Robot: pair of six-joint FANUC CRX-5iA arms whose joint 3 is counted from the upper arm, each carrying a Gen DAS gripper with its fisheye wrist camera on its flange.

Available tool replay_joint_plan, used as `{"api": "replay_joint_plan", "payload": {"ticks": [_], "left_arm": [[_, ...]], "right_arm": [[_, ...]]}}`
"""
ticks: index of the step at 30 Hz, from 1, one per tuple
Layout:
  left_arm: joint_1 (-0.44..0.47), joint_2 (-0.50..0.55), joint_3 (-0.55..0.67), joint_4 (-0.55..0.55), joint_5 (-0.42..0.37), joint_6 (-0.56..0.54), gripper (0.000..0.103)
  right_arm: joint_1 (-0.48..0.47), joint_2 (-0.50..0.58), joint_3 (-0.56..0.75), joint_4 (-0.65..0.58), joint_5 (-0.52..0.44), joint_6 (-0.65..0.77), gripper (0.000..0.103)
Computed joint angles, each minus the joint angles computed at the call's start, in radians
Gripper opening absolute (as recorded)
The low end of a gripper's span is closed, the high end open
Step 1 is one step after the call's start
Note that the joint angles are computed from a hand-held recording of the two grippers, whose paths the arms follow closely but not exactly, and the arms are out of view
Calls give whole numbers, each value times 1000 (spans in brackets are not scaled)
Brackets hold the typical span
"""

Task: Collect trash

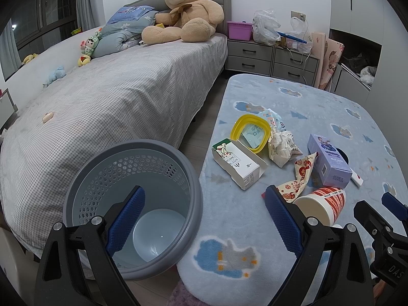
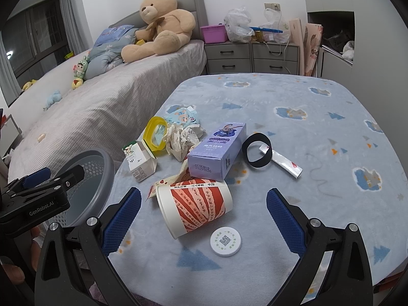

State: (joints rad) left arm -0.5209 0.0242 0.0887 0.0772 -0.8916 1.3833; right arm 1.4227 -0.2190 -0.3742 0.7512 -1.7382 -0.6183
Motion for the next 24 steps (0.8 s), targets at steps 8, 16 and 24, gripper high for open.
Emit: {"api": "replay_joint_plan", "payload": {"ticks": [8,16,24], "left_arm": [[2,-6,3,2,-13,-7,91],[-6,3,13,6,-37,-18,91],[-10,41,30,-4,-45,-8,91]], "right_arm": [[6,-7,-7,-1,2,-13,97],[45,-46,-40,-55,6,-73,97],[16,-105,-124,-31,183,-44,97]]}}
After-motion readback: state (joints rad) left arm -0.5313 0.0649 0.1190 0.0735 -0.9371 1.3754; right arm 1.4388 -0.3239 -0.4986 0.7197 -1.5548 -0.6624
